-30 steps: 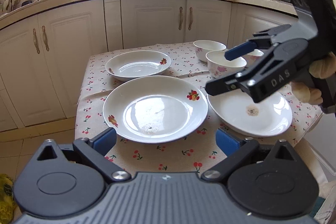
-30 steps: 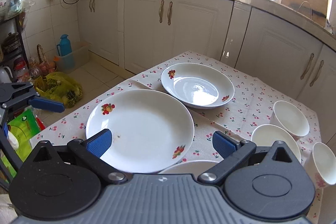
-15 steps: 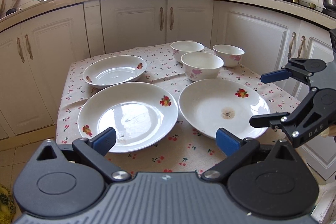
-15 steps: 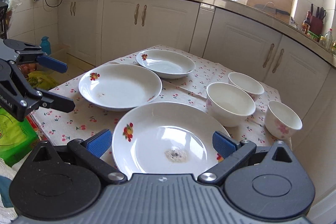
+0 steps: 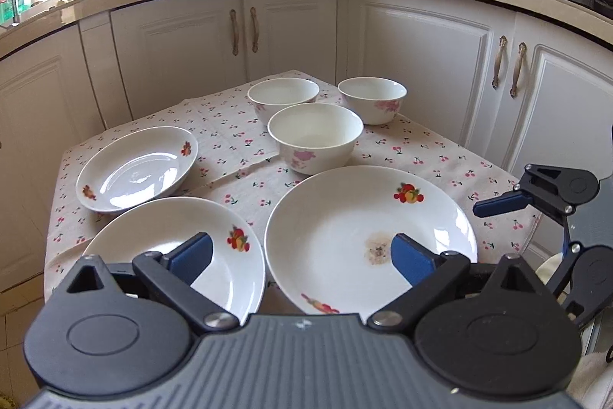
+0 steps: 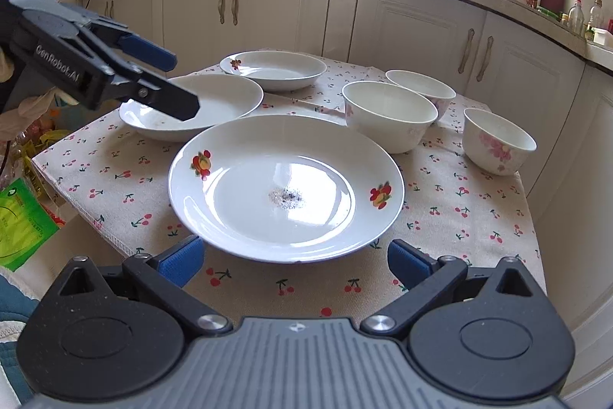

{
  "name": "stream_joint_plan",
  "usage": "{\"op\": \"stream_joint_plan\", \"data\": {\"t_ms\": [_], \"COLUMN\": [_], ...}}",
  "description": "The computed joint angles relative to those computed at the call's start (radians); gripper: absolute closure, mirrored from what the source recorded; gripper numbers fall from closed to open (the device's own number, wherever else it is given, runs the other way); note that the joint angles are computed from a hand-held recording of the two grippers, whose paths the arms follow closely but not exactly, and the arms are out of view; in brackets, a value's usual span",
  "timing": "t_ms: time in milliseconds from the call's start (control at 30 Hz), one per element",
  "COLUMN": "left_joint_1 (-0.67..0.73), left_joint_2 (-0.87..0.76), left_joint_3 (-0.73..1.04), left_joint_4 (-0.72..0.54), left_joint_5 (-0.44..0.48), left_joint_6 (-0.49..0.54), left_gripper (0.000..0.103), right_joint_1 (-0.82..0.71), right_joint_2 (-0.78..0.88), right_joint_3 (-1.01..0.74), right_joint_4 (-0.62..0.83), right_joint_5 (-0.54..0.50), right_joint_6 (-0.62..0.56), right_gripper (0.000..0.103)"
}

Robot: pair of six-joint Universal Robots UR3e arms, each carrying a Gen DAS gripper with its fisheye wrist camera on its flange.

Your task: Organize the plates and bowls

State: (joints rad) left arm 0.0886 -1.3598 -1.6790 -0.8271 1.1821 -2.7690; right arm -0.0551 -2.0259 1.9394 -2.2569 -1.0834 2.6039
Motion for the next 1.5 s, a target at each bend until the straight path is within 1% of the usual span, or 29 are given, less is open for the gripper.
{"op": "stream_joint_plan", "data": {"t_ms": [133, 267, 333, 500, 533, 667, 733, 800, 967, 1133, 1400, 1500], "left_joint_1": [-0.036, -0.073, -0.087, -0.109, -0.113, -0.115, -0.116, -0.117, -0.121, -0.123, -0.113, -0.111], "left_joint_2": [-0.147, -0.29, -0.341, -0.443, -0.455, -0.52, -0.558, -0.59, -0.673, -0.73, -0.804, -0.824], "left_joint_3": [0.13, 0.27, 0.323, 0.448, 0.461, 0.577, 0.646, 0.705, 0.864, 0.987, 1.151, 1.195], "left_joint_4": [-0.024, -0.075, -0.103, -0.187, -0.189, -0.29, -0.348, -0.398, -0.542, -0.666, -0.824, -0.861], "left_joint_5": [-0.004, -0.003, 0.002, 0.011, 0.019, 0.018, 0.019, 0.02, 0.025, 0.038, 0.024, 0.02], "left_joint_6": [0.013, 0.028, 0.037, 0.07, 0.077, 0.107, 0.127, 0.145, 0.197, 0.248, 0.283, 0.289], "left_gripper": [0.006, 0.013, 0.017, 0.022, 0.023, 0.024, 0.029, 0.031, 0.032, 0.032, 0.033, 0.033], "right_joint_1": [0.015, 0.028, 0.024, 0.015, 0.013, 0.002, 0.001, 0.0, 0.004, 0.017, 0.022, 0.031], "right_joint_2": [0.026, 0.052, 0.056, 0.072, 0.075, 0.085, 0.094, 0.102, 0.112, 0.124, 0.139, 0.149], "right_joint_3": [0.029, 0.044, 0.054, 0.055, 0.055, 0.053, 0.05, 0.045, 0.039, 0.026, 0.0, -0.017], "right_joint_4": [-0.049, -0.084, -0.1, -0.109, -0.109, -0.109, -0.114, -0.115, -0.114, -0.113, -0.086, -0.074], "right_joint_5": [-0.012, -0.018, -0.002, 0.03, 0.035, 0.056, 0.06, 0.063, 0.067, 0.056, 0.05, 0.039], "right_joint_6": [-0.001, -0.005, -0.009, -0.008, -0.008, -0.011, -0.008, -0.008, -0.016, -0.014, -0.013, -0.008], "right_gripper": [0.0, 0.0, 0.0, 0.0, 0.0, 0.0, 0.0, 0.0, 0.0, 0.0, 0.0, 0.0]}}
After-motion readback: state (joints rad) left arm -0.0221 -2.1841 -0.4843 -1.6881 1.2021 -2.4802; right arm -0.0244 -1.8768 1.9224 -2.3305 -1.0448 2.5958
